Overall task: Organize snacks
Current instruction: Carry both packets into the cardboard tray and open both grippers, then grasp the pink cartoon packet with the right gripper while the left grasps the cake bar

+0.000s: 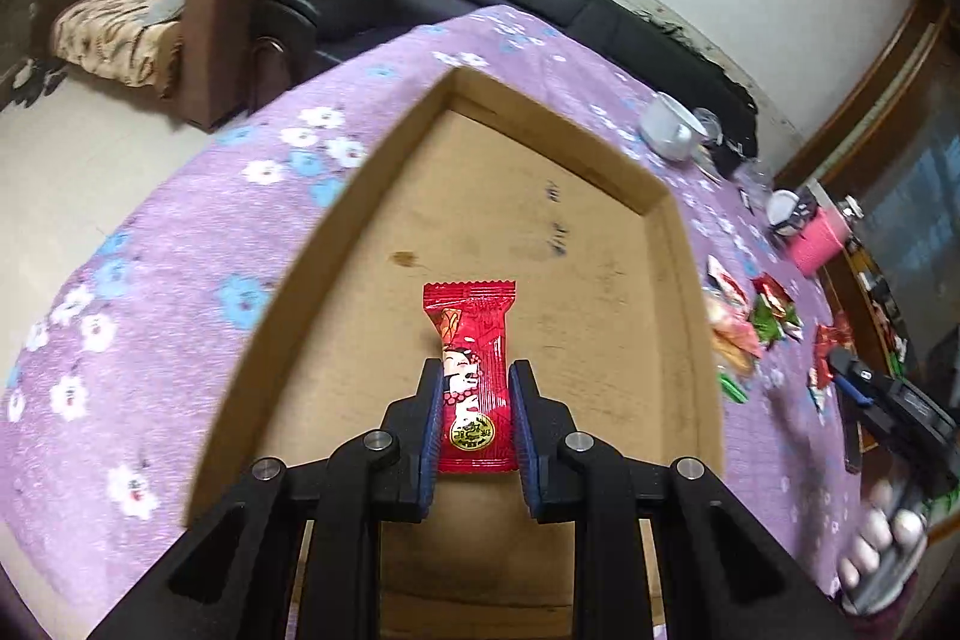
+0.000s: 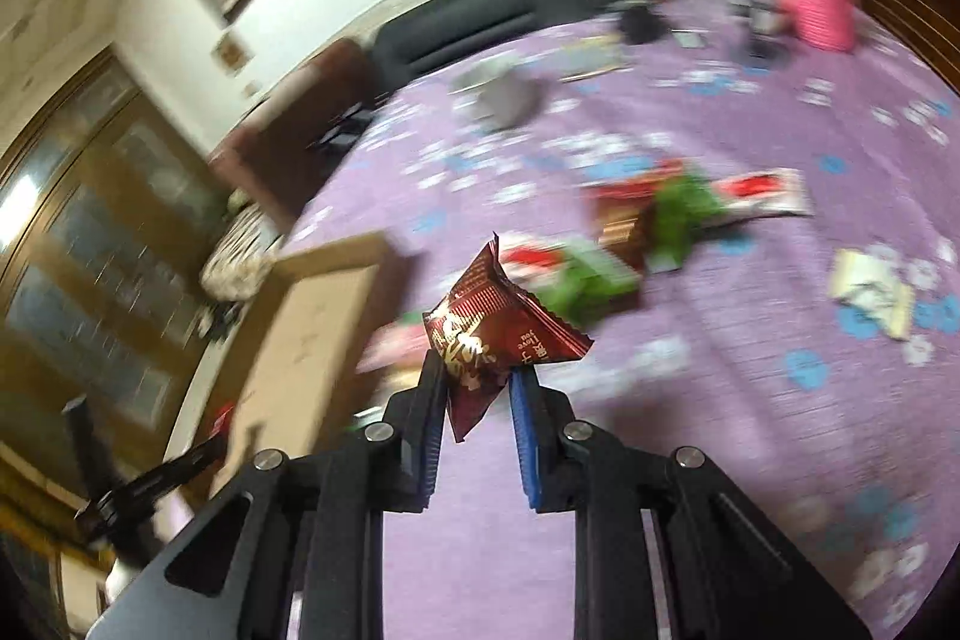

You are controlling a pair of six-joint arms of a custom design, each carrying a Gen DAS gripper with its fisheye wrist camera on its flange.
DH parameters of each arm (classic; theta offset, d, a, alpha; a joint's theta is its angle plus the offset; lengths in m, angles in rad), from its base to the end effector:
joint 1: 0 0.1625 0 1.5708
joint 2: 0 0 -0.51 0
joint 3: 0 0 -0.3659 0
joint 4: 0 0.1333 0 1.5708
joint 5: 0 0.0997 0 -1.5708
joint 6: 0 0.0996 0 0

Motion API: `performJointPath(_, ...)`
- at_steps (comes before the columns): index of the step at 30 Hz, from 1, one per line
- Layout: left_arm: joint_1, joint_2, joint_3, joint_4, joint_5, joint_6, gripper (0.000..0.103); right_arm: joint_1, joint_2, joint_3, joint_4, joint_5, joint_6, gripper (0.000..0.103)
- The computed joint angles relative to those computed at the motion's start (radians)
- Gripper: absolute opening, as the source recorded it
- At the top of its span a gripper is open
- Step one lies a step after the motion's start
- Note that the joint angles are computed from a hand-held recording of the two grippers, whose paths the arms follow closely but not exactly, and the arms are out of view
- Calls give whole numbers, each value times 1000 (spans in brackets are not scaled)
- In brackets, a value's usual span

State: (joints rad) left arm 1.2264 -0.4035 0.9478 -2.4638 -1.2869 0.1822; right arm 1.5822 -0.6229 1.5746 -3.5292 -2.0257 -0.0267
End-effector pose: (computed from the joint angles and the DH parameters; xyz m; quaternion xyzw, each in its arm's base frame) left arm -0.1550 -0.9095 0.1175 0.2300 0.9477 -0.1824 0.1250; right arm 0.0981 -0.7544 0.1985 -0.0925 -0.8553 0.4684 0.2011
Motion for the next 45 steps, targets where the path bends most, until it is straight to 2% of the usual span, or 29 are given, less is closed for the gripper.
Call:
performJointPath(4,1,-12,18,-27,8,-6,27,45,53,-77,134,55,-43,20)
performJointPath(6,5,-22,28,-38,-2,-10,48,59,79,-120,210,78,-51,20)
performJointPath(7,6,-28,37,-50,-2,-10,51,66,95,-148,258,89,-53,20)
performJointPath(11,13,-58,76,-104,-34,-7,52,84,168,-278,447,112,-66,20)
performJointPath(17,22,-97,123,-163,-41,6,56,101,247,-400,577,97,-96,21)
performJointPath(19,23,-104,133,-174,-44,8,59,106,253,-406,562,76,-103,23)
performJointPath(22,26,-109,137,-176,-52,4,60,110,235,-371,522,82,-119,38)
performJointPath(28,17,-108,148,-168,-54,4,60,100,153,-237,323,59,-113,49)
performJointPath(30,11,-112,162,-171,-54,12,61,99,123,-181,222,4,-132,55)
performJointPath(32,4,-116,176,-178,-56,27,67,98,111,-159,123,-62,-172,70)
performJointPath(34,-1,-119,190,-186,-65,37,70,86,100,-126,-9,-103,-224,78)
performJointPath(35,-4,-120,196,-189,-66,40,70,78,92,-109,-60,-132,-229,79)
performJointPath(36,-8,-120,201,-189,-70,47,70,70,80,-95,-69,-161,-217,79)
performJointPath(38,-15,-119,214,-186,-84,67,70,45,45,-69,-13,-167,-155,78)
performJointPath(40,-22,-117,221,-178,-89,82,70,28,35,-64,14,-173,-132,78)
performJointPath(45,-39,-105,229,-139,-102,109,70,12,72,-150,75,-170,-175,76)
